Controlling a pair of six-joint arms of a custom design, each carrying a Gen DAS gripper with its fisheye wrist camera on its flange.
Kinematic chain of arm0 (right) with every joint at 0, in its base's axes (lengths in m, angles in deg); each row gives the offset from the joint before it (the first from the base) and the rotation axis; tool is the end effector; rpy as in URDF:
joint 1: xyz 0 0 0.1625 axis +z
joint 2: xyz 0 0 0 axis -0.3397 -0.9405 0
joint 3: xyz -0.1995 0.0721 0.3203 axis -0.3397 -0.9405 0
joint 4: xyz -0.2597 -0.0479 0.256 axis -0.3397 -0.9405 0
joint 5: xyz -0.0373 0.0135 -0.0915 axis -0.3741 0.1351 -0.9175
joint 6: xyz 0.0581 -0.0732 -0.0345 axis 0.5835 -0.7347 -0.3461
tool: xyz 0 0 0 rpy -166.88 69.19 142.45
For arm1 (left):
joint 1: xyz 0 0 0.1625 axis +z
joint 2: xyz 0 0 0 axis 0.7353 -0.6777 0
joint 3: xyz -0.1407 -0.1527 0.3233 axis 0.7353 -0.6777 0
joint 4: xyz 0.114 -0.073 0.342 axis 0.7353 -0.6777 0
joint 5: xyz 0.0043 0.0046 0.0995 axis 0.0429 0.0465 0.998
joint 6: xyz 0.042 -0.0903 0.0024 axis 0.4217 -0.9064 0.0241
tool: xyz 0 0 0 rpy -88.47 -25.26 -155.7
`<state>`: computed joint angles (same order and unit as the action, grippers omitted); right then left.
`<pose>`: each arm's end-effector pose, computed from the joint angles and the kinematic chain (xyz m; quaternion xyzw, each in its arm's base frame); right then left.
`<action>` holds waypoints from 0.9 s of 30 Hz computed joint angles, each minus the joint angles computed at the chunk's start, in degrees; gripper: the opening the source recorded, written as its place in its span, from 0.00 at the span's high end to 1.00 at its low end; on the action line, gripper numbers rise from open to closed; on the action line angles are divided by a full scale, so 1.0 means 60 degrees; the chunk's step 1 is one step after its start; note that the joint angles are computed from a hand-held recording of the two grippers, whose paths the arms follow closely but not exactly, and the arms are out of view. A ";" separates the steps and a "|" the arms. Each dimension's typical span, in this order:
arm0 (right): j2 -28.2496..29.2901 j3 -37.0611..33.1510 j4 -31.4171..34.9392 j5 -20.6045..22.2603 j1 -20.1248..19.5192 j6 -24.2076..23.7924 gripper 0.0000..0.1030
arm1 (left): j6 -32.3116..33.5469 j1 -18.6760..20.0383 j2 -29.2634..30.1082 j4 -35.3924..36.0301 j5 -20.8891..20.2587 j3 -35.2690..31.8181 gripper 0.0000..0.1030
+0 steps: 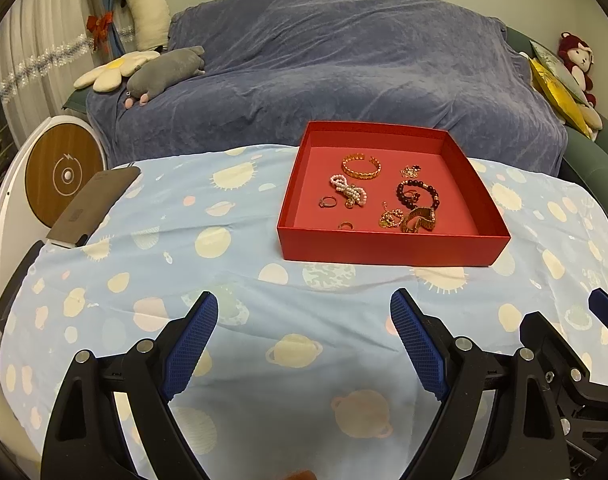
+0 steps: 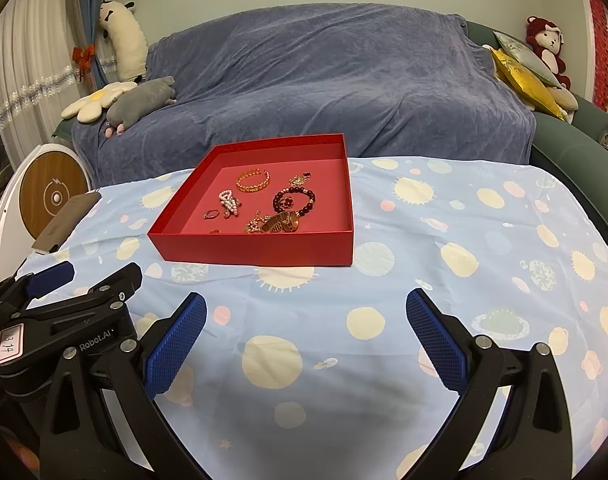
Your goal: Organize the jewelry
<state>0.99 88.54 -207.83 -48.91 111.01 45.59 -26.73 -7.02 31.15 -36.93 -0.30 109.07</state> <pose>0.1124 -0.6089 0.2733 0.2226 -0.8617 0.3619 0.2773 -0.3680 -0.6076 0.0293 0.0542 0.8291 -0.3718 0.4140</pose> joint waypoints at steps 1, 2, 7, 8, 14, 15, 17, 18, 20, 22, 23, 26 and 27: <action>-0.0007 0.0011 0.0001 0.0011 -0.0003 0.0008 0.05 | 0.0000 -0.0007 -0.0005 -0.0044 -0.0038 0.0024 0.17; -0.0005 0.0005 0.0008 0.0012 0.0001 0.0011 0.05 | 0.0004 -0.0006 -0.0006 -0.0051 -0.0050 0.0024 0.17; 0.0007 0.0002 -0.0028 0.0004 0.0010 -0.0016 0.05 | -0.0068 -0.0011 -0.0015 -0.0047 -0.0080 0.0053 0.17; 0.0000 0.0016 -0.0032 0.0018 0.0000 -0.0018 0.05 | -0.0093 -0.0018 -0.0007 -0.0042 -0.0070 0.0059 0.17; -0.0001 0.0021 -0.0045 0.0022 0.0004 -0.0038 0.05 | -0.0248 -0.0043 -0.0006 0.0078 0.0009 0.0087 0.17; 0.0009 0.0002 -0.0024 0.0011 0.0014 -0.0029 0.05 | -0.0254 -0.0046 -0.0008 0.0070 0.0007 0.0093 0.17; -0.0003 0.0028 -0.0053 0.0014 0.0015 -0.0052 0.05 | -0.0302 -0.0047 -0.0006 0.0137 0.0028 0.0083 0.17; 0.0006 0.0017 -0.0050 0.0011 0.0021 -0.0064 0.05 | -0.0333 -0.0047 -0.0009 0.0176 0.0039 0.0086 0.17; 0.0006 0.0030 -0.0051 0.0018 0.0015 -0.0087 0.05 | -0.0490 -0.0049 -0.0010 0.0355 0.0073 0.0079 0.17; -0.0008 0.0060 -0.0068 0.0040 0.0000 -0.0095 0.05 | -0.0545 -0.0051 -0.0021 0.0376 0.0125 0.0118 0.17; 0.0001 0.0036 -0.0042 0.0034 0.0006 -0.0080 0.05 | -0.0553 -0.0057 -0.0021 0.0370 0.0132 0.0137 0.17; -0.0002 0.0066 -0.0081 0.0034 0.0001 -0.0084 0.05 | -0.0559 -0.0063 0.0000 0.0369 0.0184 0.0138 0.17; -0.0004 0.0069 -0.0077 0.0034 -0.0001 -0.0081 0.05 | -0.0553 -0.0065 0.0000 0.0364 0.0209 0.0145 0.17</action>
<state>0.96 88.95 -208.29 -48.71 111.01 45.10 -30.04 -7.41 31.15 -34.74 0.95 109.94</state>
